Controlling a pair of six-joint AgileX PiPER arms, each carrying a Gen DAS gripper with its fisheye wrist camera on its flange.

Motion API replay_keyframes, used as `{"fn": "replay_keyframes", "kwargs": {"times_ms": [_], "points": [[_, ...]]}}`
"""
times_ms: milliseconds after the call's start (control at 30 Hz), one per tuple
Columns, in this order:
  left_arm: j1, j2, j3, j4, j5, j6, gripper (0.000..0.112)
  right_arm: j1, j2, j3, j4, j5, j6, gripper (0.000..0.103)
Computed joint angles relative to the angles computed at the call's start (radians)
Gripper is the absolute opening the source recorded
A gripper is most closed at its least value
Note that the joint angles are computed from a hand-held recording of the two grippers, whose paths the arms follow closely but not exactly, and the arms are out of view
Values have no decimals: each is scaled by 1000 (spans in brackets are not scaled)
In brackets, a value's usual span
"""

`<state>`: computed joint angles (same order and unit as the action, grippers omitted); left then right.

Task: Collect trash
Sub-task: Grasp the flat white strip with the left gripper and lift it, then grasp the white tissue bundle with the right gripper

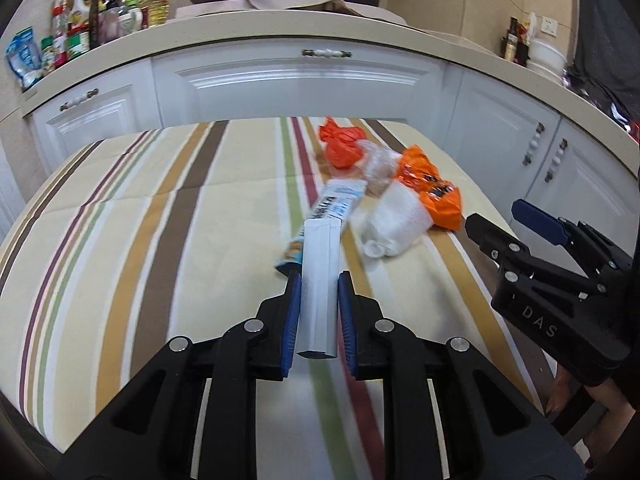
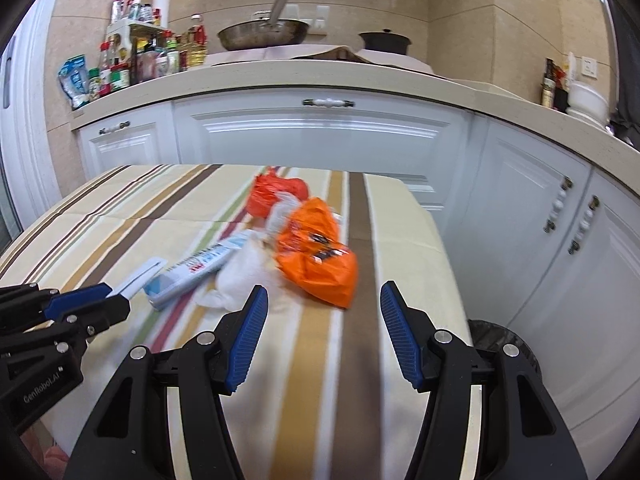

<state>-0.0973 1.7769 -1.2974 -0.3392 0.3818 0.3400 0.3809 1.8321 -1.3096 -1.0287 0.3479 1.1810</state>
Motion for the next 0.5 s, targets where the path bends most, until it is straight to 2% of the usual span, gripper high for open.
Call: {"fn": "replay_keyframes", "kwargs": {"times_ms": [133,500], "points": [[41,15,-26,23,2,-32,19,15,50,-85,115,2,-133,58],[130,97,-158,108,40,-132,19,30,186,-314,396,93,-446,58]]}}
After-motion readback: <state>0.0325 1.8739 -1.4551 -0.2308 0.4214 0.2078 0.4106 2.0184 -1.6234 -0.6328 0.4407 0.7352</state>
